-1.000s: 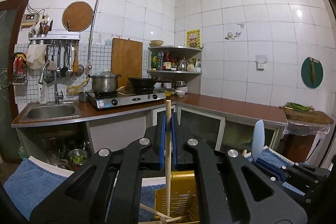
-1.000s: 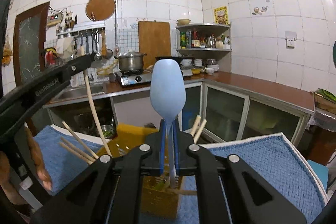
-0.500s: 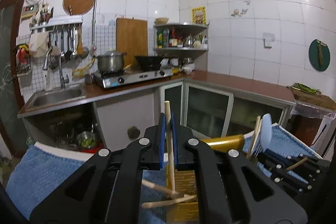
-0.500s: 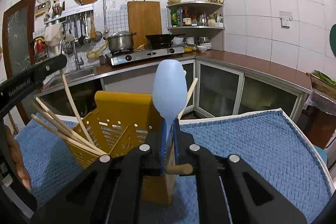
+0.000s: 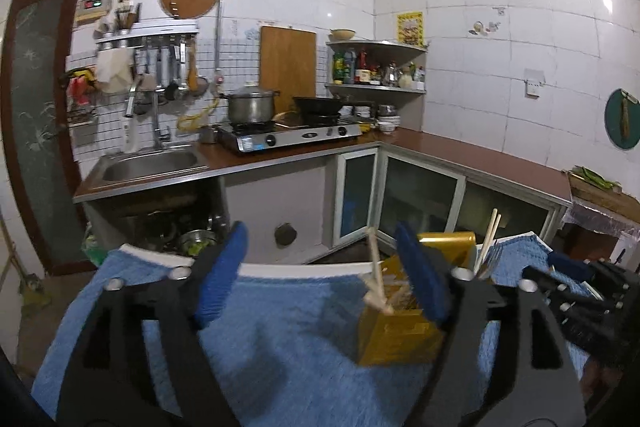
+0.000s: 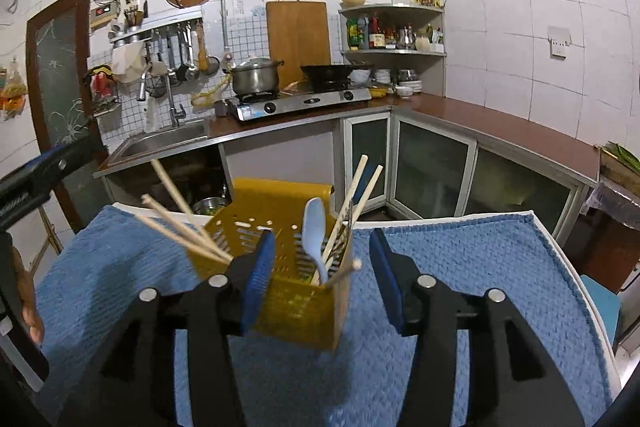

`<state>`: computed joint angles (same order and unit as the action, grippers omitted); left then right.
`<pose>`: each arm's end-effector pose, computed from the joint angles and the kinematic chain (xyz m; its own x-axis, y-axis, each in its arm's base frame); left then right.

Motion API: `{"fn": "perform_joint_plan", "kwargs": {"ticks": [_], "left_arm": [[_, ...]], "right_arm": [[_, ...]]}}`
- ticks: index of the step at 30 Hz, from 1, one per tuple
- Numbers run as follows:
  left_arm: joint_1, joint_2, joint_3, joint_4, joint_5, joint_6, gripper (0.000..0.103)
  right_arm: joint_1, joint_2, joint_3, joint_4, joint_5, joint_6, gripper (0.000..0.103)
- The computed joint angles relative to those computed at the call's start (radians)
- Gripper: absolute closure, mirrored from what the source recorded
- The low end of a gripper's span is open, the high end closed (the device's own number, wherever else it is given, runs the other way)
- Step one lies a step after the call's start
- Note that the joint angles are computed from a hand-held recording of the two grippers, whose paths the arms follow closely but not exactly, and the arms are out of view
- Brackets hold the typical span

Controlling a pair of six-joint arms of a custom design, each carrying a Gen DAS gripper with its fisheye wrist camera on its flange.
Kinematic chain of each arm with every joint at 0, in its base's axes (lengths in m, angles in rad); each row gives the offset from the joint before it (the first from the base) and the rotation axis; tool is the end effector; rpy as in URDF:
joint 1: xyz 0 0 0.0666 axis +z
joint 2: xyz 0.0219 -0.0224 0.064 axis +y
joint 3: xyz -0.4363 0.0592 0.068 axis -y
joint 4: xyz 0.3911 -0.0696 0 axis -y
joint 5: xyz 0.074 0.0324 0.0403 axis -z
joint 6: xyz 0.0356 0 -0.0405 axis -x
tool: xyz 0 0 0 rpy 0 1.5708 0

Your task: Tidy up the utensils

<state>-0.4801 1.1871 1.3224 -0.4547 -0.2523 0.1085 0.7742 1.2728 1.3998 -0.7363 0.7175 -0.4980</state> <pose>0.3694 -0.1828 0.5791 -0.3025 0.0393 -0.9523 0.2055 0.9783 -0.0249 0.3236 0.2831 0.5593 -0.4270 0.0859 -0.9002 0.0713 0.9956 0.0611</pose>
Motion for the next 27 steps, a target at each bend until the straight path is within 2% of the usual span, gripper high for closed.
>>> {"fn": "perform_joint_plan", "kwargs": {"ticks": [4,13,18,22,27], "left_arm": [[0.008,-0.099,-0.104,0.010,-0.025,0.035,0.007],[-0.027,-0.254,-0.301,-0.004,-0.083,0.071,0.005],[-0.074,-0.312,-0.385,0.019,-0.160,0.070,0.005],[-0.118,-0.336,-0.439,0.038,-0.213,0.072,0.005],[-0.164,-0.353,-0.489,0.081,-0.277,0.043,0.005]], "right_arm": [[0.069,-0.042,-0.042,0.019,0.070,-0.001,0.036],[0.248,-0.111,-0.169,0.075,0.216,-0.074,0.014],[0.328,-0.131,-0.230,0.082,0.295,-0.126,0.008],[0.371,-0.136,-0.288,0.120,0.358,-0.150,0.005],[0.375,-0.134,-0.338,0.137,0.378,-0.184,0.005]]}}
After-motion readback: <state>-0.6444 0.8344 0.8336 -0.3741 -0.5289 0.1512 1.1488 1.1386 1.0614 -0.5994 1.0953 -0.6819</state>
